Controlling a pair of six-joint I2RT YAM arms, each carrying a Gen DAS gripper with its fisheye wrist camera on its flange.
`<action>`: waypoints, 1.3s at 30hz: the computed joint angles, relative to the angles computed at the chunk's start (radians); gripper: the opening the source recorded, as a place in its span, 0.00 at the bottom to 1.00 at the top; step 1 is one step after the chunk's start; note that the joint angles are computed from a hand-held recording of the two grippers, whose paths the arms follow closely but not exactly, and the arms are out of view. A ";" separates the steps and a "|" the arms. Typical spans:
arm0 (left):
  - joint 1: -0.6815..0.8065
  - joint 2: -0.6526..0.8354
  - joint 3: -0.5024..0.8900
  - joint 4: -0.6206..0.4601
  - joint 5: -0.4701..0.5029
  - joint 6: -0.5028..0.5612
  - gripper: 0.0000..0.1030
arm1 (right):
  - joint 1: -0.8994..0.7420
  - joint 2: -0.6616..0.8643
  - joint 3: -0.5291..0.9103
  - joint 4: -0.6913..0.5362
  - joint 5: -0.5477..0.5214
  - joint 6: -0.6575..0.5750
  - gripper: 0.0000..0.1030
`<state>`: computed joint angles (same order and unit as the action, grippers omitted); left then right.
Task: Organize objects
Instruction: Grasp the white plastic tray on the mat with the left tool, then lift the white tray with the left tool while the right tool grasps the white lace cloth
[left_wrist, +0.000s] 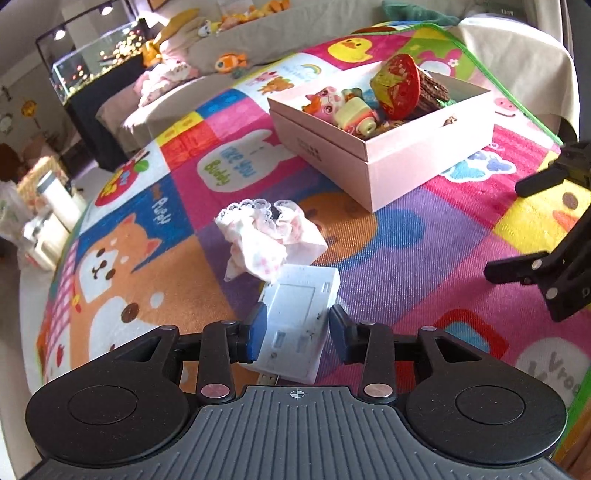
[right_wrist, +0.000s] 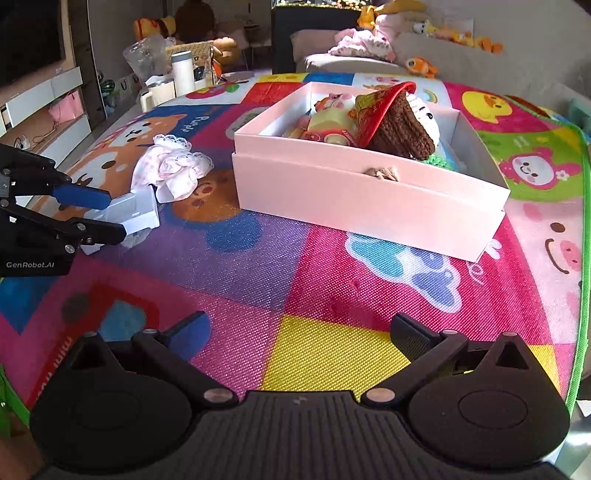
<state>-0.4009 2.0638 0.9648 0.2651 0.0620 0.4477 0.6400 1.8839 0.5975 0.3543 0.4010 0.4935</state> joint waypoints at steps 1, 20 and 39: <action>0.009 -0.004 0.015 -0.031 0.022 -0.008 0.38 | -0.002 -0.002 -0.001 -0.002 -0.003 0.002 1.00; 0.113 0.037 0.175 -0.237 0.197 -0.020 0.34 | 0.020 0.031 -0.065 0.160 0.034 -0.023 1.00; 0.097 0.058 0.224 -0.310 0.250 0.014 0.37 | 0.017 0.037 -0.073 0.186 0.032 -0.027 1.00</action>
